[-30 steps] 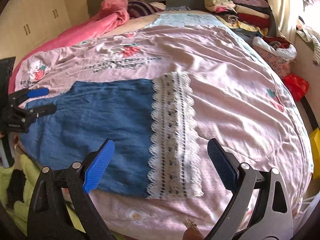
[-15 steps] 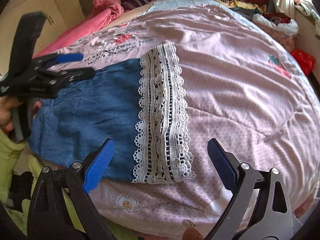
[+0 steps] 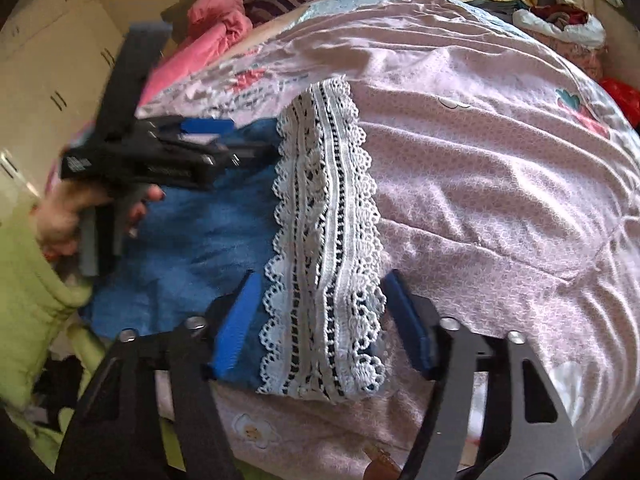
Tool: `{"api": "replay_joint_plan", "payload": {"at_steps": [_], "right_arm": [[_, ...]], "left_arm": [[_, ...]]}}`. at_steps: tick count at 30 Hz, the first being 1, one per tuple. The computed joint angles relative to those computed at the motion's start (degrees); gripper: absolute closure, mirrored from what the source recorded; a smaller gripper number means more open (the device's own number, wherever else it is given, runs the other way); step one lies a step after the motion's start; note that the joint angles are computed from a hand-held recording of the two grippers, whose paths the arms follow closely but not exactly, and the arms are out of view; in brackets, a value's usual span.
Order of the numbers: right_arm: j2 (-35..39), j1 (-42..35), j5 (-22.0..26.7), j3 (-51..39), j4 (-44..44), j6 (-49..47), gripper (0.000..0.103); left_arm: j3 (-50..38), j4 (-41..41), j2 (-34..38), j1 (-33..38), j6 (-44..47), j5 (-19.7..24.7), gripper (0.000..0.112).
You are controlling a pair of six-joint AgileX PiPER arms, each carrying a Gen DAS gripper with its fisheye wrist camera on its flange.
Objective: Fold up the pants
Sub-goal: 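Grasp the lace trim with the left gripper and lift it toward the right gripper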
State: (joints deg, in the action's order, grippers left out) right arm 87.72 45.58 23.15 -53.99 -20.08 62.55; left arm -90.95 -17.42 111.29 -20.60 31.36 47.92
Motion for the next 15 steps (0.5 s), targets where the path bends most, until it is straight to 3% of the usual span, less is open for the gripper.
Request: {"api": "replay_joint_plan", "payload": {"at_steps": [2, 4, 5, 6, 10, 12, 15], "right_arm": [[1.2, -0.4, -0.3, -0.4, 1.1, -1.9, 0.048], [2.3, -0.9, -1.4, -0.7, 1.7, -3.1, 0.049], [2.4, -1.0, -1.9, -0.8, 2.3, -4.0, 0.055], [2.7, -1.5, -3.0, -1.1, 4.7, -6.9, 0.066], [4.2, -2.5, -5.8, -2.5, 13.7, -17.8, 0.085], [4.7, -2.0, -5.9, -3.4, 12.3, -16.5, 0.091], [4.8, -0.2, -4.5, -6.1, 7.7, -13.5, 0.092]], "left_arm": [[-1.1, -1.9, 1.1, 0.5, 1.0, 1.6, 0.022], [-1.3, -4.0, 1.4, 0.9, 2.2, 2.4, 0.036], [-1.1, -4.8, 1.3, 0.9, 3.0, 2.7, 0.041], [-1.0, -5.5, 1.2, 0.9, 3.7, 3.1, 0.051], [-0.7, -5.9, 0.4, 0.1, 2.9, 3.3, 0.079], [0.2, -6.3, -0.3, 0.2, 2.8, 2.5, 0.085], [2.0, -9.9, -1.3, 1.8, 4.9, 1.9, 0.089]]}}
